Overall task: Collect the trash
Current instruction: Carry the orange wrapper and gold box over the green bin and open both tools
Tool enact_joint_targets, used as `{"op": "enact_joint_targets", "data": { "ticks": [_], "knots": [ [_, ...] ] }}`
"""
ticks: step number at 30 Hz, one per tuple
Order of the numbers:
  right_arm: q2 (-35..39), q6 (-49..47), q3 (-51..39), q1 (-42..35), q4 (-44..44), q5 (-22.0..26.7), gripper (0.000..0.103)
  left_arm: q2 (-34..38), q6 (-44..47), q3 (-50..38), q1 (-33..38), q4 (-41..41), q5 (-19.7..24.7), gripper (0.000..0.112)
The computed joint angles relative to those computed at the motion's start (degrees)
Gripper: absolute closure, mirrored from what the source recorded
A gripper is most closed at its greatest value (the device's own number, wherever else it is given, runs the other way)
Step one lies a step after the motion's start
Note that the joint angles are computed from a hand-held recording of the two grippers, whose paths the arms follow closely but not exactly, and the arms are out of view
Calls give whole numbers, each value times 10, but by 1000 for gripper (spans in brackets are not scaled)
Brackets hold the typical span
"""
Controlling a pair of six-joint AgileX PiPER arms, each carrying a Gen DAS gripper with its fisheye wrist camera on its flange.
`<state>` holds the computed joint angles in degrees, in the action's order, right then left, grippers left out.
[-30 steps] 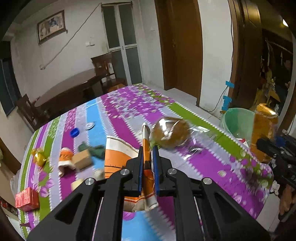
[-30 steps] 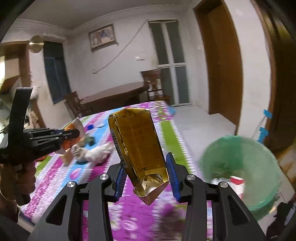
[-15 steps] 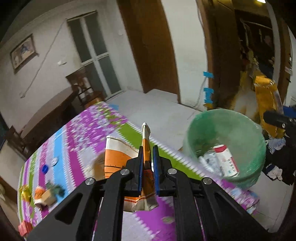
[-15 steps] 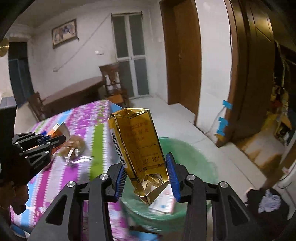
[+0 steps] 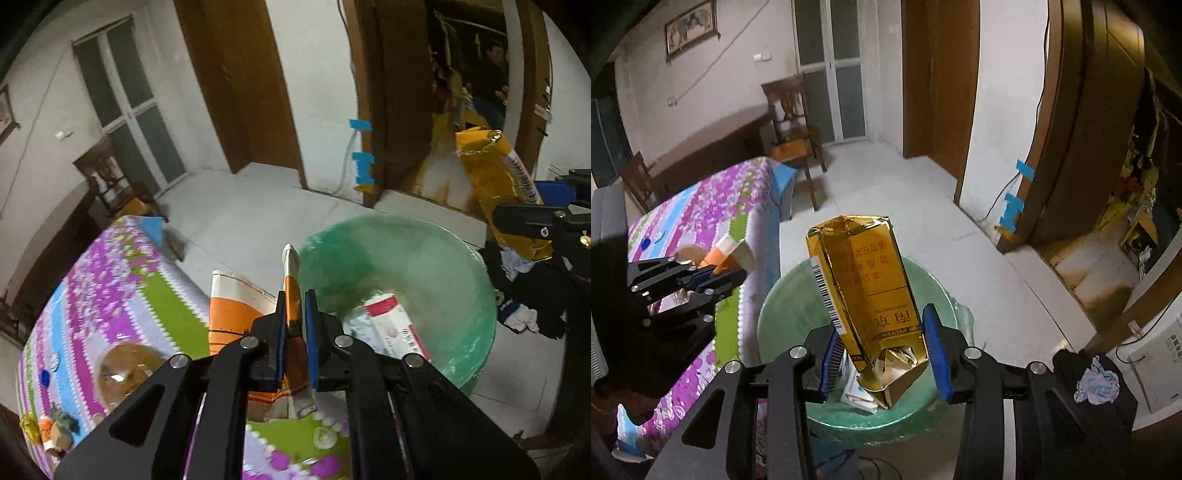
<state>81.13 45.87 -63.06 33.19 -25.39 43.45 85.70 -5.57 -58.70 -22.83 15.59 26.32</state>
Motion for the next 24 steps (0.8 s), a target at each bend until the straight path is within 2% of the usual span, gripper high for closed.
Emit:
{"op": "enact_joint_targets", "data": {
  "ticks": [3,14,24],
  "knots": [
    [17,-22,-10,-12,17,4,61,24,36,-16,-6,-33,4,104],
    [63,-34,-18,-8,34,-3,61,52,41,-27,-18,-35,-1,104],
    [70,-33,-4,-8,38,-17,61,57,50,-26,-14,-41,-5,104]
  ]
}}
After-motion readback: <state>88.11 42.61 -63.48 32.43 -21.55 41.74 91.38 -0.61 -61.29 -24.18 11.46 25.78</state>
